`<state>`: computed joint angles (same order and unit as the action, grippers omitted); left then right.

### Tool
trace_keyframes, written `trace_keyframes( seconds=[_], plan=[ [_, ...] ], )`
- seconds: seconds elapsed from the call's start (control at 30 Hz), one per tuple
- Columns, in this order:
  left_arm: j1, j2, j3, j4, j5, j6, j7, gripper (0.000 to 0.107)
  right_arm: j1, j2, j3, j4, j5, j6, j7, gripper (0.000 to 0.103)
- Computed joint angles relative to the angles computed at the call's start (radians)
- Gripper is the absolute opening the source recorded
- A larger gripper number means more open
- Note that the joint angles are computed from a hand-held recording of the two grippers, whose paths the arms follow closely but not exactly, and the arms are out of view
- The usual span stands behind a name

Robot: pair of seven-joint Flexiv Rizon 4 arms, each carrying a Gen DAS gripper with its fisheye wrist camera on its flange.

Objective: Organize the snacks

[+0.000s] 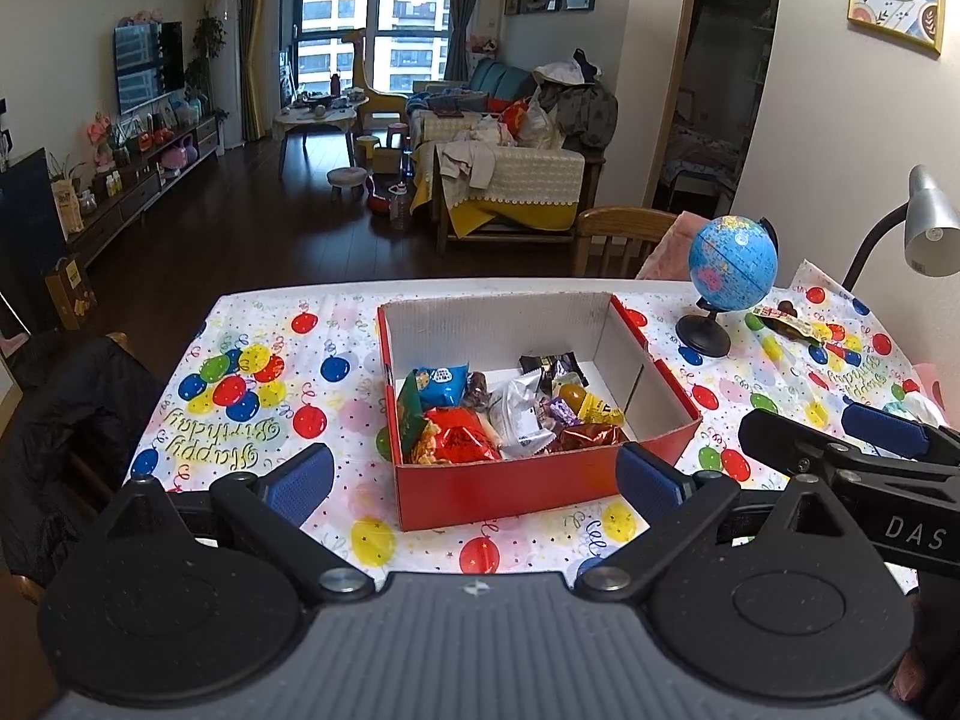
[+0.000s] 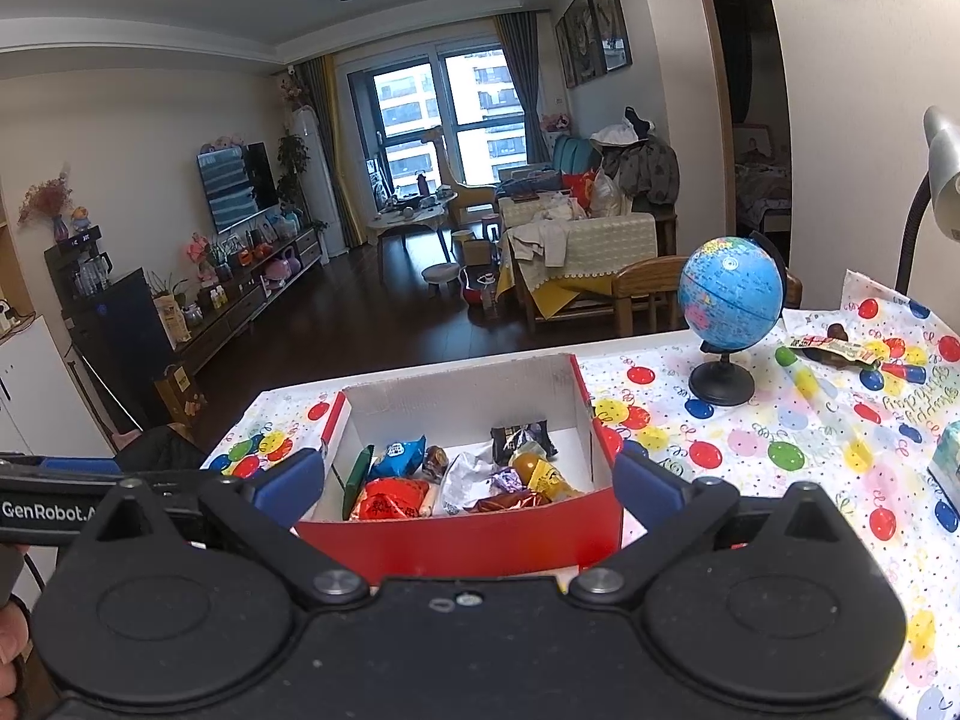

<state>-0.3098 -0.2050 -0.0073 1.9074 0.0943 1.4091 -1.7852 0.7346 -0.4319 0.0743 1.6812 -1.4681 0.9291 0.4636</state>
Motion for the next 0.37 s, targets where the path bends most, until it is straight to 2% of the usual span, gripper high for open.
trace_keyframes(
  seconds=[0.37],
  plan=[
    [0.01, -0.001, -0.01, 0.007, -0.026, -0.017, 0.014, 0.101, 0.001, -0.003, 0.0, -0.004, 0.008, 0.001, -0.003, 0.103]
  ],
)
